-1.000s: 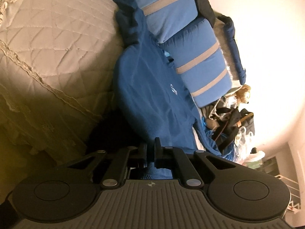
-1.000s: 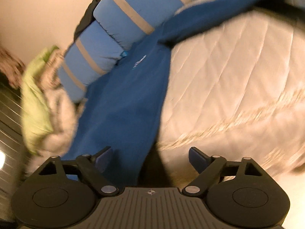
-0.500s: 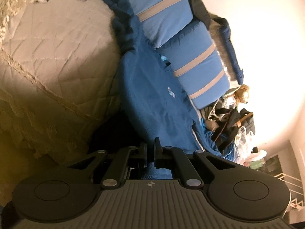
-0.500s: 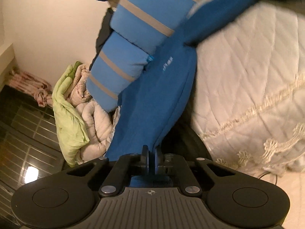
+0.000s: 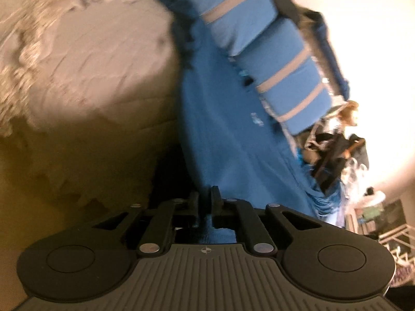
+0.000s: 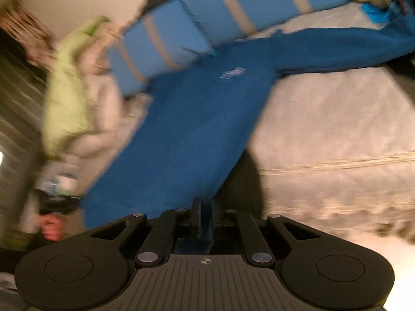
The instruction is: Fold clothes
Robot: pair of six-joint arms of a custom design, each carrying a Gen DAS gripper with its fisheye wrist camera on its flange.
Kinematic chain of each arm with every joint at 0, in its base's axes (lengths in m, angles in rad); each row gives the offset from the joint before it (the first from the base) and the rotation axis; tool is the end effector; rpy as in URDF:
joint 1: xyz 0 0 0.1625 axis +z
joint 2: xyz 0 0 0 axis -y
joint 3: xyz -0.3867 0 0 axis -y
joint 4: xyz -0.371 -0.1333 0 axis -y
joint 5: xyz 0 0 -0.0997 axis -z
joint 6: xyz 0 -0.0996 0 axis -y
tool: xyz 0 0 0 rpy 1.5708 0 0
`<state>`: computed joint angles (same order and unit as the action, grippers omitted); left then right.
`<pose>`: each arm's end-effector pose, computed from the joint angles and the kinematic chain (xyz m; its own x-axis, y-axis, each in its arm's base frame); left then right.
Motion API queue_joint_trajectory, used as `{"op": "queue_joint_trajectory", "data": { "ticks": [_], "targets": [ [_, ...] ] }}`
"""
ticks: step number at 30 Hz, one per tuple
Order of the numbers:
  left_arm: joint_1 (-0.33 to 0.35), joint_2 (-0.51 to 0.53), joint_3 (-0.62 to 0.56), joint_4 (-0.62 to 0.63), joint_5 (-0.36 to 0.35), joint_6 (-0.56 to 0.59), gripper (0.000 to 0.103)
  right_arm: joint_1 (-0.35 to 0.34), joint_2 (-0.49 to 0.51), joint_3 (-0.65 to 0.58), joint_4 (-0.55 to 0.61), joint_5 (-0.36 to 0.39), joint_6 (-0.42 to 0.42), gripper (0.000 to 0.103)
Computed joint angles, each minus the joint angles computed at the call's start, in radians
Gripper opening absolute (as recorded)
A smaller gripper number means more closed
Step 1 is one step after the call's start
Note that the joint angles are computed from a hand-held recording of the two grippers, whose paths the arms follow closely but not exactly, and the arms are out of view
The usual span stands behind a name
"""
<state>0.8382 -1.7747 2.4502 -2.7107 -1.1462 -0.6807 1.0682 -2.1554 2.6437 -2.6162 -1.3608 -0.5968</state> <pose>-0.0985 -0.3701 0.2727 -0.9987 -0.0513 -0.0044 -0.0393 0.8138 -0.5799 0.0144 -0.2936 0.2810 -0.9826 -0.1082 0.1508 -0.1733 0.8257 -0.5368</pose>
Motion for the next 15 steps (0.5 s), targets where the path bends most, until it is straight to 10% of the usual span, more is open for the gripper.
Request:
{"op": "queue_joint_trajectory", "data": {
  "ticks": [5,15],
  "targets": [
    [-0.029,-0.005,0.018,-0.022,0.188,-0.064,0.057,0.089,0.160,0.033,-0.391,-0.167,0.080,0.092],
    [-0.069,0.155,-0.102,0.049,0.487,0.029,0.065,0.380,0.713,-0.074,-1.097,-0.429,-0.067,0.103]
  ]
}}
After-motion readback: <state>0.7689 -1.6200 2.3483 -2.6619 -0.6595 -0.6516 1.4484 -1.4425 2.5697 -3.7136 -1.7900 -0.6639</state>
